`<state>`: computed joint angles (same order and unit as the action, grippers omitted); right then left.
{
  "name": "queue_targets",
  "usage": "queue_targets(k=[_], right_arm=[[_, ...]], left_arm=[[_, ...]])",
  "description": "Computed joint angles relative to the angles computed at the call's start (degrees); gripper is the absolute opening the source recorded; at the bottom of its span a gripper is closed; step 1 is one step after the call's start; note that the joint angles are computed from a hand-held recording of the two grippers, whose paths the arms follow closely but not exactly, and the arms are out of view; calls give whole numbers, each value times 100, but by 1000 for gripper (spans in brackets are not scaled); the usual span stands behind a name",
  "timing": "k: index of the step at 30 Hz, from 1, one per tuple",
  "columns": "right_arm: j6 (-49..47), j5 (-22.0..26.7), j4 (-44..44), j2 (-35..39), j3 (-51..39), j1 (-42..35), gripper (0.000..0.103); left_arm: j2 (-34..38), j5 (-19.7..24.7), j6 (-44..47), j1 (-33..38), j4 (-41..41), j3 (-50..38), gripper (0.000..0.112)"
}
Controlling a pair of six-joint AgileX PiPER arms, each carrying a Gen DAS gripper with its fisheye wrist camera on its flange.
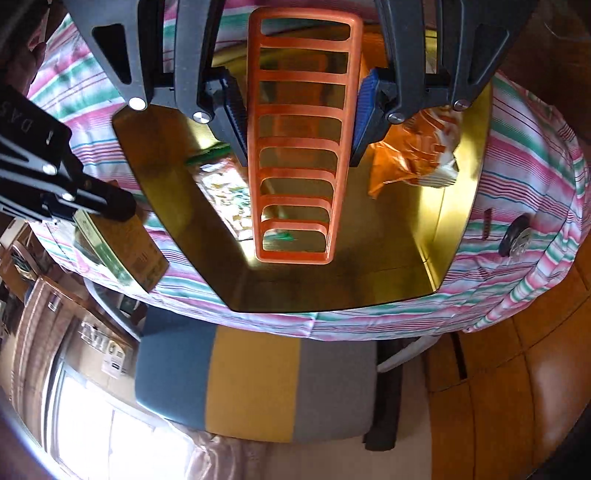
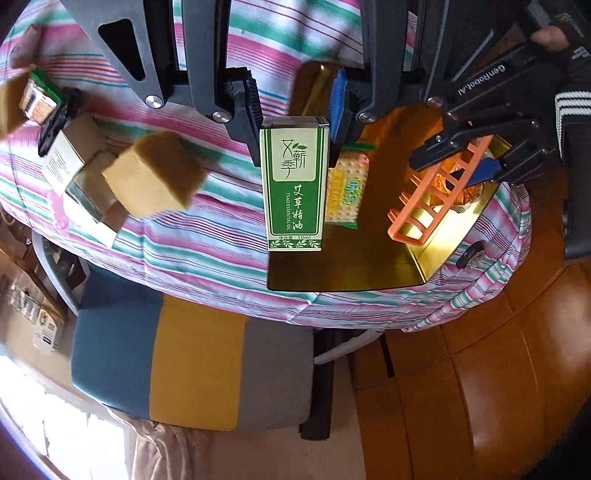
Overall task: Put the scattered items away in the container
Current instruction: 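Carry the rack and tea box into the gold tray and open both tools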
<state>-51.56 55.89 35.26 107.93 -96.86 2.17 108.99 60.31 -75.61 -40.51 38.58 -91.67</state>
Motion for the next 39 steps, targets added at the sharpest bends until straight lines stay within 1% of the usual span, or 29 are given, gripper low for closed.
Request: queue_targets(k=[5,8,12,16,21,23,25,27,33,38,39], right_arm=[[566,172,-302,514,-797,549,31],[959,368,-514,904,-1411,819,31],[1409,605,-803,1381,-2162,1073,31],[1763,840,-984,1792,-2817,1225,31],[1938,1039,-978,2009,-3190,1245,32],[1948,1054,-943,2029,-3221,1233,32],[1928,1052,-889,2006,-3180,1209,35],[1864,1054,-730,1962,-3106,1159,46],[1799,1005,-559,1780,-2848,1073,48],[1649,736,-421,1411,-2170,898,51],[1589,662,-373,1329,-2023,828,54]], left_arm=[[-144,-117,93,257,-45,262,50],[-165,-218,175,418,-121,308,50],[-123,-246,292,525,-178,268,50],[-172,-351,283,561,-232,340,53],[-275,-287,114,476,-134,416,55],[-343,-257,21,436,-102,468,55],[-414,-229,-72,397,-76,521,55],[-462,-209,-129,366,-50,567,55],[-556,-34,-337,199,36,645,57],[-604,9,-501,-25,178,662,57],[-594,5,-509,-83,201,642,57]])
